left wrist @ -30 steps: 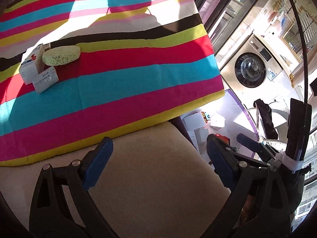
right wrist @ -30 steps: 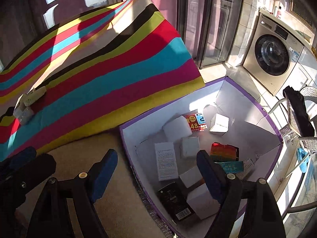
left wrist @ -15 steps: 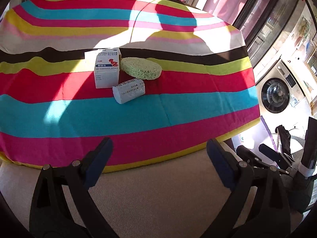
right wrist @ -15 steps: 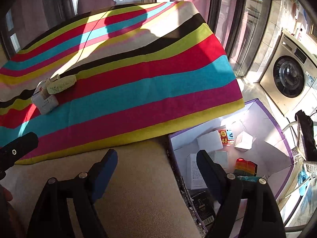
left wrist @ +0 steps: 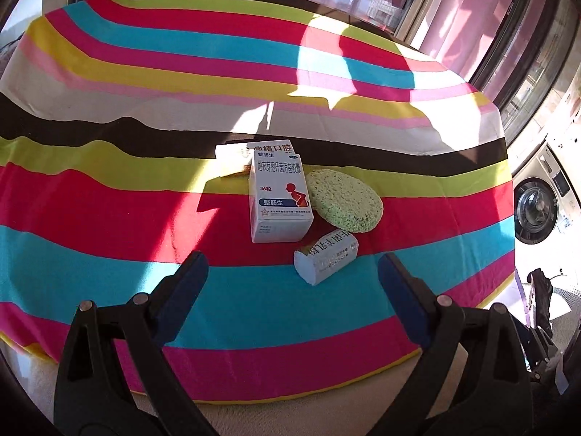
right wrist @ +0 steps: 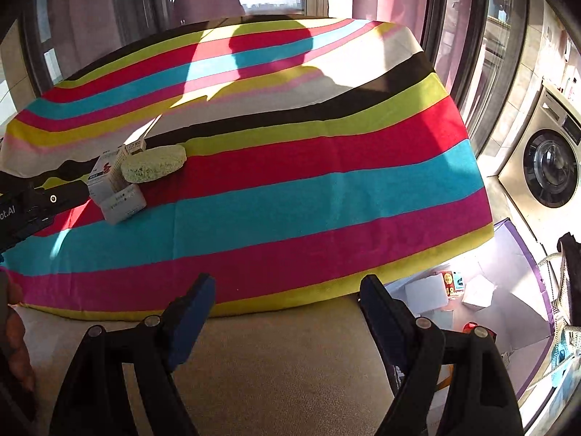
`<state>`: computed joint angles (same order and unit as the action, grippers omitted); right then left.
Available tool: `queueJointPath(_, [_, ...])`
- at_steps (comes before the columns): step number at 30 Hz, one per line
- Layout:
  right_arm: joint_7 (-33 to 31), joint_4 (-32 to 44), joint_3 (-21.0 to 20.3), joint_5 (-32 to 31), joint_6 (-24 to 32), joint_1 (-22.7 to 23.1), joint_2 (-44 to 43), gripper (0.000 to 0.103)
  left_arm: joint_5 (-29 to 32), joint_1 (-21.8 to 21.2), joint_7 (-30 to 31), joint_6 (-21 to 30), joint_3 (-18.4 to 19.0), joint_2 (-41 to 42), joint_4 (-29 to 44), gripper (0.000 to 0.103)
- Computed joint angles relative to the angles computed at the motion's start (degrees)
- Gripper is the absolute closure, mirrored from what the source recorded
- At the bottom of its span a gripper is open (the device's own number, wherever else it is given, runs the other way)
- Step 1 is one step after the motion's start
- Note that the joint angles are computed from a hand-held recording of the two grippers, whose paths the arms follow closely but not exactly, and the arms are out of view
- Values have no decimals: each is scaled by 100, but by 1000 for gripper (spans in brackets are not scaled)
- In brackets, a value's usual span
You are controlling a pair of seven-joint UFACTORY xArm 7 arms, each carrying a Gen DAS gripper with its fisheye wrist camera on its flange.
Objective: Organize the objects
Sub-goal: 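Move both open tools back over the striped cloth, then grasp the white medicine box with the left tool while the right tool approaches the green sponge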
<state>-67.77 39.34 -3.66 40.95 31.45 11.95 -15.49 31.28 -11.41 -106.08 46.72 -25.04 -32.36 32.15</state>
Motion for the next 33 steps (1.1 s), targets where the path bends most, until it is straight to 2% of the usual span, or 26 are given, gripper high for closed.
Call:
queueJointPath(3, [-58, 7, 35, 136, -32, 90, 8, 20, 37, 93, 73, -108, 141, 63, -49, 14])
queueJointPath(11, [-176, 81, 159, 510, -177, 303, 95, 20, 146, 335, 326, -422, 418, 489, -70, 18])
queueJointPath(13, [-294, 103, 169, 692, -207, 392, 107, 20, 187, 371, 290, -654, 501, 467, -211, 37])
queueJointPath(15, [-536, 135, 138, 993, -157, 496, 117, 20, 264, 448, 202, -856, 496, 424, -347, 52])
queueJointPath(16, [-666, 160, 136, 1166, -121, 545, 140, 20, 348, 508, 77, -836, 404, 358, -390, 54])
queueJointPath(22, [-1141, 206, 337, 1787, -196, 706, 206, 20, 454, 601, -419, -937, 148, -90, -736, 55])
queueJointPath(33, [-1859, 328, 659, 2768, -347, 974, 339, 18, 175, 376, -1236, -173, -334, -795, -1032, 55])
